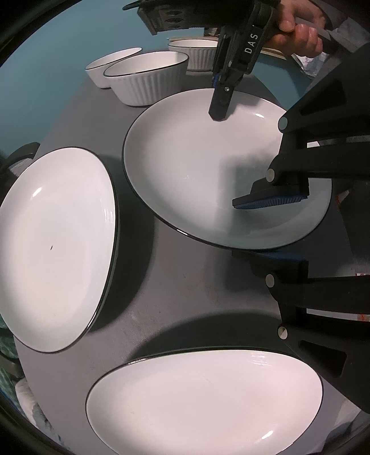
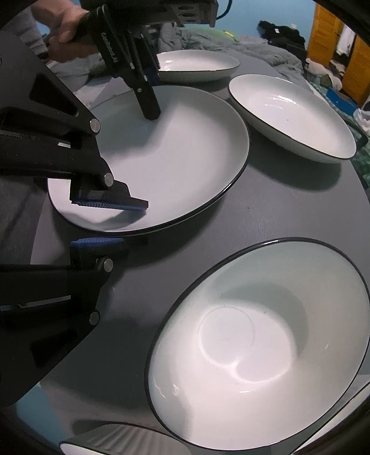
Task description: Organize plates and bowls
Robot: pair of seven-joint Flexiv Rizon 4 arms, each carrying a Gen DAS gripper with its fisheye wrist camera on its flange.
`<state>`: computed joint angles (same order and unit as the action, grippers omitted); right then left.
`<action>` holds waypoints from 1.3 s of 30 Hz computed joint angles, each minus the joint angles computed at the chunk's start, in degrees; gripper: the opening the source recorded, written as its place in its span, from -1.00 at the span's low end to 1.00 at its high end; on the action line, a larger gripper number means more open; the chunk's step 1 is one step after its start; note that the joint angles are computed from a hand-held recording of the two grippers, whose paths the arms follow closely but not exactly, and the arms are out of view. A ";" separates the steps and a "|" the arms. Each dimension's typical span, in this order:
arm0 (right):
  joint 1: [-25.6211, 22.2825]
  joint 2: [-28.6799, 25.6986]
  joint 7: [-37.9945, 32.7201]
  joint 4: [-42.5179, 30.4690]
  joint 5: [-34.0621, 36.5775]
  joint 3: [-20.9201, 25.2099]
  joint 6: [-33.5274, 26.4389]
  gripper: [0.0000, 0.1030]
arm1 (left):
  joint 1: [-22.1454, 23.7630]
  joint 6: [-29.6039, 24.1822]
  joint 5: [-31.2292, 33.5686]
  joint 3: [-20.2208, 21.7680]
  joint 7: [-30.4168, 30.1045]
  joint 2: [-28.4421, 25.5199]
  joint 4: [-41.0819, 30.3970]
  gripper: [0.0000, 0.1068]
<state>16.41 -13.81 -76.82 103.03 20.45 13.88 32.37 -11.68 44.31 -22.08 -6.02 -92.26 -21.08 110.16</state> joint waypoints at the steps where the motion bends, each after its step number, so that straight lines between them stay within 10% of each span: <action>1: 0.44 -0.82 0.48 -0.82 -0.25 0.01 0.07 -0.68 | -0.18 0.21 0.28 0.24 -0.75 0.17 0.20 -0.53; 39: 6.72 -14.86 4.99 -24.81 -7.42 0.88 -5.17 -0.74 | 4.14 -2.63 4.08 3.23 -2.49 3.32 -4.23 -0.50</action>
